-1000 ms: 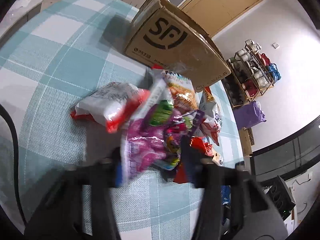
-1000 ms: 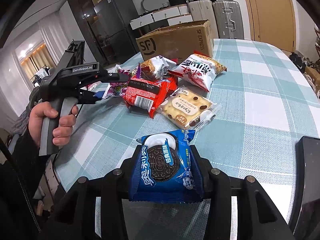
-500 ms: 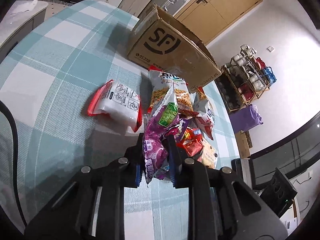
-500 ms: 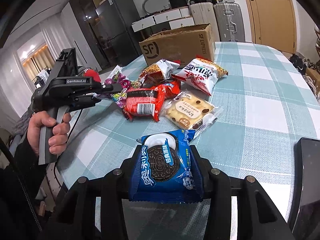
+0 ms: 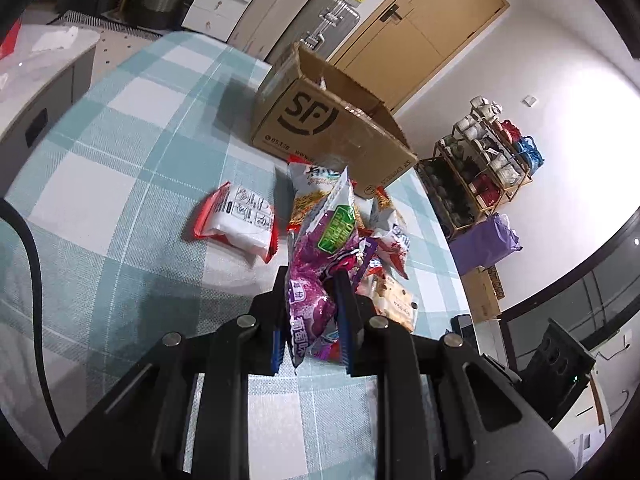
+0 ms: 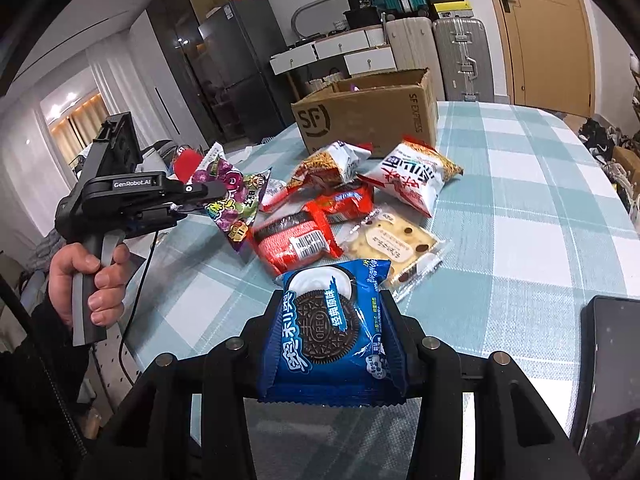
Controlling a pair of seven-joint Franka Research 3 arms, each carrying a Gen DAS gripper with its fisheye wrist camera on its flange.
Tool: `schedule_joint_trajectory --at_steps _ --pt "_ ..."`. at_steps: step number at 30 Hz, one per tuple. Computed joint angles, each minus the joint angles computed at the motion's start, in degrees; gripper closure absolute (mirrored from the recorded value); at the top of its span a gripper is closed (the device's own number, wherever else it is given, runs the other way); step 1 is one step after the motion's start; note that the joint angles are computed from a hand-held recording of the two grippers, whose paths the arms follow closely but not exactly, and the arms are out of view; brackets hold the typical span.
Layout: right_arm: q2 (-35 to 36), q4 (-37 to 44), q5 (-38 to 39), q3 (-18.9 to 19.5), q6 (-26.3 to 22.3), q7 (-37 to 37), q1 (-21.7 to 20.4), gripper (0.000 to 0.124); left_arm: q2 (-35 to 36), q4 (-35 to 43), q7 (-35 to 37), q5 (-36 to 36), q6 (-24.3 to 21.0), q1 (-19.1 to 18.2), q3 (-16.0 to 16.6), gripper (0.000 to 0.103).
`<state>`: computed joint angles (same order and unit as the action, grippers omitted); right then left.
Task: Organize snacks
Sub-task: 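Carry both packs over the SF box and open both tools to drop them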
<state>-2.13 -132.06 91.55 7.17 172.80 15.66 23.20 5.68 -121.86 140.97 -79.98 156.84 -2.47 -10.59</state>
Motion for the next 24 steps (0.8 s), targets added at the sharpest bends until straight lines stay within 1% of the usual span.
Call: schedule_joint_trajectory --at_steps 9,12,17,24 --pt "-0.8 1.8 0.9 -0.4 -1.7 -0.3 -0.5 0.079 -4.4 -1.6 1.5 -1.4 -0.9 -0.8 1.0 0.085" --pt "-1.1 3.2 0.1 -0.7 -2.1 0.4 -0.8 0.079 -5.6 -1.4 1.5 -1.2 -1.4 -1.3 1.6 0.085" --pt "-1.8 6.4 0.5 -1.5 -4.4 -0.4 -1.6 0.079 -7.3 -0.2 0.2 1.6 -0.9 -2.3 2.0 0.085" --pt "-1.5 12.0 -1.0 -2.3 -7.3 -0.1 -2.6 0.079 -8.2 3.1 -5.0 10.5 -0.1 -3.8 2.2 0.085"
